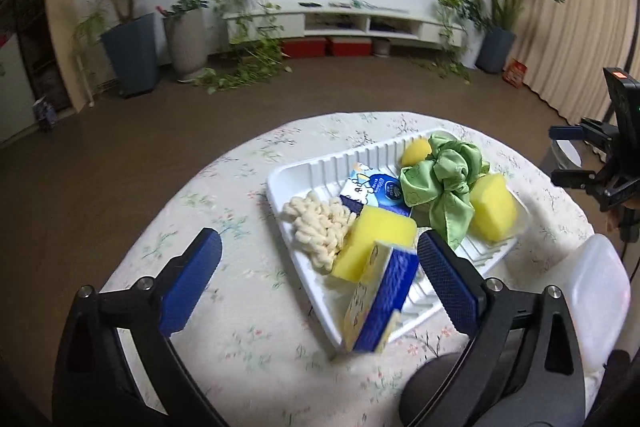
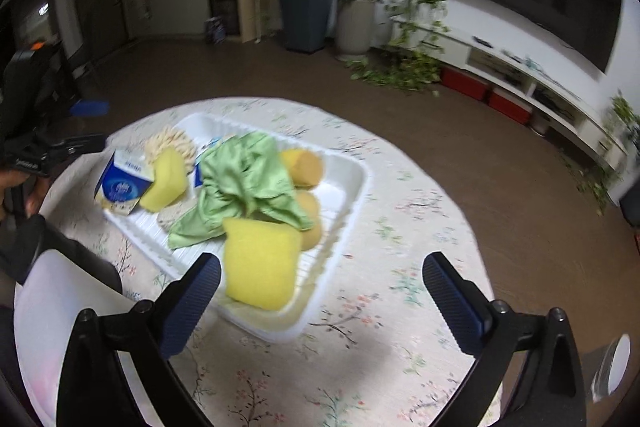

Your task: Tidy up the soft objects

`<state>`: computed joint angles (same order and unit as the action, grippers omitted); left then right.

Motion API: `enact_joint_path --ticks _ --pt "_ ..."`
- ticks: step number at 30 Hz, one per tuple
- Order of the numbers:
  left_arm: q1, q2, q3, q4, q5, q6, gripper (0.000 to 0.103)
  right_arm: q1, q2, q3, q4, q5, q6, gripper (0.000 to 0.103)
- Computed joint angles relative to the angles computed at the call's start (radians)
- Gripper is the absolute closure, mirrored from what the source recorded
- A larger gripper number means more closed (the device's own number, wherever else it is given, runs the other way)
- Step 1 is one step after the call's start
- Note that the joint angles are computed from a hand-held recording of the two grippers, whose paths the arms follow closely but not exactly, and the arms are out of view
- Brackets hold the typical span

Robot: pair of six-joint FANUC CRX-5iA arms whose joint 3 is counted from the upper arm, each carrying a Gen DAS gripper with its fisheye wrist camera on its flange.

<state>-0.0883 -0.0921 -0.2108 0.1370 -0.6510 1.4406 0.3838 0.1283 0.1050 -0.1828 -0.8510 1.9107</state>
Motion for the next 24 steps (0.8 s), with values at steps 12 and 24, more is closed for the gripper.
enact_joint_path --ticks 12,24 --pt "-0.15 -0.252 -0.048 -0.405 -0.127 0.495 0.0 0.034 -0.277 -0.26 0.051 0.103 -0.179 0.0" --pt "-0.661 -0.334 -0.017 -0.805 -0.404 1.128 0.0 0.414 -0.752 -0.768 0.628 0.165 -1.023 0.0"
